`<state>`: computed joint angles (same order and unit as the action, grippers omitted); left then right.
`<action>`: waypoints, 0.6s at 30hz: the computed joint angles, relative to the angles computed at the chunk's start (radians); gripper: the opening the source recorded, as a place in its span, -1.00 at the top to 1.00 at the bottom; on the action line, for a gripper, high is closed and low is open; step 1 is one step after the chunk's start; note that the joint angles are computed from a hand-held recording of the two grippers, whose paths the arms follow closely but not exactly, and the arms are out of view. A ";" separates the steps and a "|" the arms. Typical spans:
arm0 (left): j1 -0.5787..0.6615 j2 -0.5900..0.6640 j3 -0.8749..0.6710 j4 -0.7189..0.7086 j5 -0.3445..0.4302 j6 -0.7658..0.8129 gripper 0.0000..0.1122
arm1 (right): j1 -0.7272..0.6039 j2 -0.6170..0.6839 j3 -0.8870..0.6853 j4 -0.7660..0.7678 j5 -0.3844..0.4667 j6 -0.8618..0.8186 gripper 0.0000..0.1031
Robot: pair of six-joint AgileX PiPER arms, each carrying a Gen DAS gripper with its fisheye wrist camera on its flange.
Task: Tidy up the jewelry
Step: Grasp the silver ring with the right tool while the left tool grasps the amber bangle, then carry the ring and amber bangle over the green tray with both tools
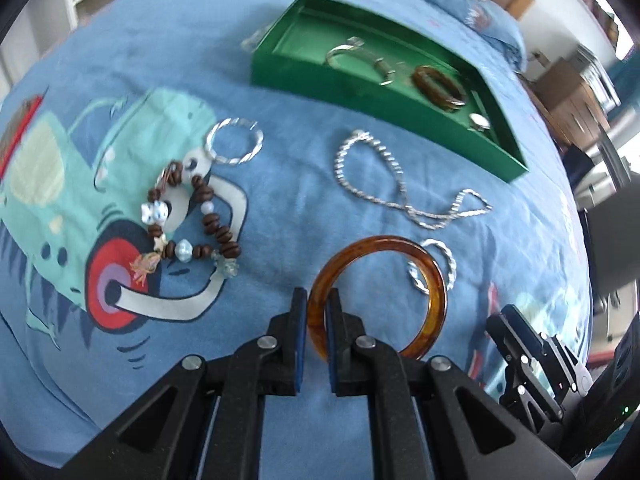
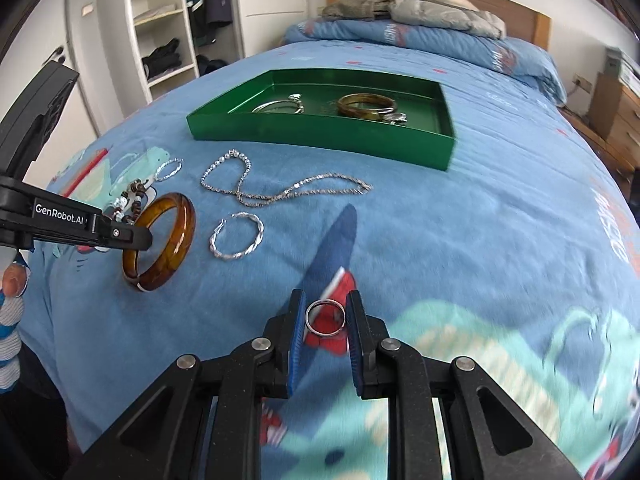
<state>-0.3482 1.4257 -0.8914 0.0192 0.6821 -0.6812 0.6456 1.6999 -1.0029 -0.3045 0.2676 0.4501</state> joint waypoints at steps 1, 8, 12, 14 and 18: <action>-0.012 -0.016 0.002 0.015 0.004 -0.008 0.86 | 0.007 -0.017 0.019 -0.041 -0.001 0.056 0.62; -0.004 -0.109 0.005 0.030 0.031 0.055 0.86 | 0.057 -0.114 0.106 -0.293 0.028 0.400 0.61; 0.003 -0.166 0.011 0.006 0.050 0.102 0.86 | 0.121 -0.179 0.128 -0.428 0.103 0.587 0.61; 0.019 -0.206 0.014 -0.016 0.065 0.147 0.86 | 0.149 -0.212 0.134 -0.462 0.139 0.642 0.61; 0.041 -0.269 0.012 -0.042 0.076 0.214 0.86 | 0.221 -0.256 0.111 -0.519 0.240 0.729 0.62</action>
<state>-0.3071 1.1567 -0.8795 -0.0231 0.7583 -0.4671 0.8662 1.4439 -0.8922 -0.8239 0.5074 1.1790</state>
